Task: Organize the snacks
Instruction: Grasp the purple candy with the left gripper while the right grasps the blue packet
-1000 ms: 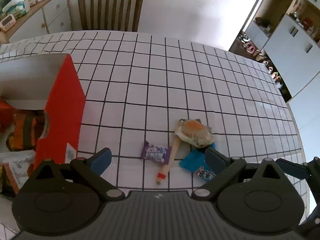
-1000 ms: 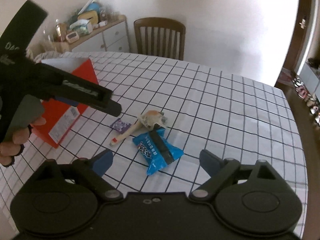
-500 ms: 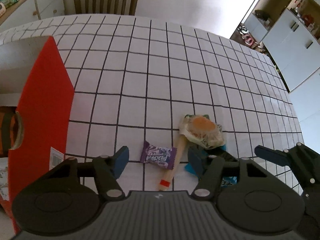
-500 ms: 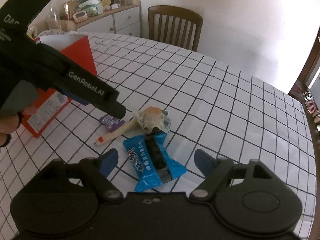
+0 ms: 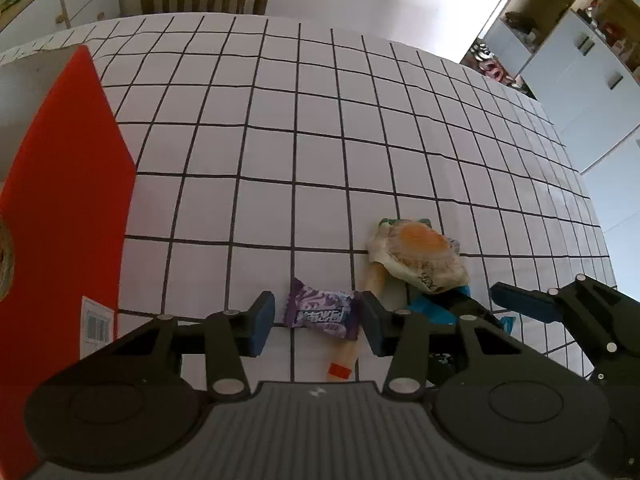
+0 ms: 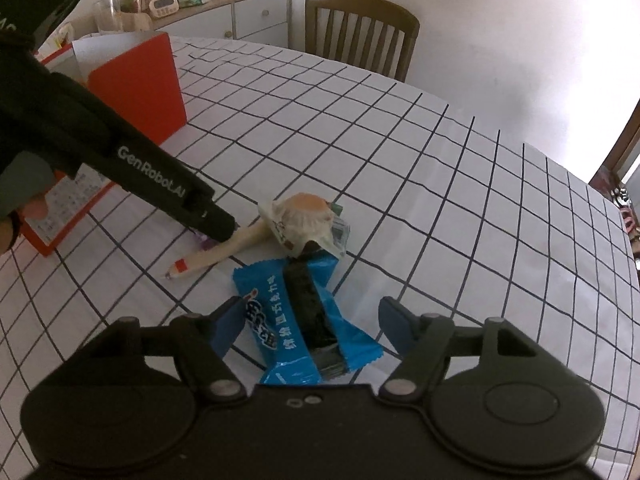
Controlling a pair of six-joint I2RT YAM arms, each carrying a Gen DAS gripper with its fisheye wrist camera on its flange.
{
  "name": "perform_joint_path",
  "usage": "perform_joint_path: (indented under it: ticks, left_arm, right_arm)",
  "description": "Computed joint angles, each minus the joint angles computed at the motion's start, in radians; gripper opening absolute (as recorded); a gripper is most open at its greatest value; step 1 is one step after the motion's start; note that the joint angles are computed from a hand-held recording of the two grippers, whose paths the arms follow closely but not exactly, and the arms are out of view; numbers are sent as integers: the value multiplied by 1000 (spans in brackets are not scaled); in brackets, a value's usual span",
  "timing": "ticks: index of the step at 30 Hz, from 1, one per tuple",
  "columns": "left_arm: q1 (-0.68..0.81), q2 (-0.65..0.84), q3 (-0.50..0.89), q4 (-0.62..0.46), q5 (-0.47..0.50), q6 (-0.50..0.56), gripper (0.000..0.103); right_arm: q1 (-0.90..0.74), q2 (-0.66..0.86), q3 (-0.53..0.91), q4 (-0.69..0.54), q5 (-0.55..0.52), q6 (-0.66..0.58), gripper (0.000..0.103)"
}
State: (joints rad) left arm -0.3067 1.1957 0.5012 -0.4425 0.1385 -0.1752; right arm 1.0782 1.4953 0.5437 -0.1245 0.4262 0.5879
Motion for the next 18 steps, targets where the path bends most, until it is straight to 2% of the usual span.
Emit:
perform_joint_path:
  ticks: [2,5,12,18]
  left_arm:
    - [4,-11,-4,-1,12,3,35]
    - [7,-31,-18,3,15,3,32]
    - [31,-58,-32,-1,40,5,25]
    - [105,-111,-37,-52,79,35,23]
  right_arm:
    - [2,5,2,6,1,-1,71]
    - [4,14,1,22,-3,-5,65]
    - [28,2,9,-3,13,42,38]
    - [69,-41,0,-66,38,171,35]
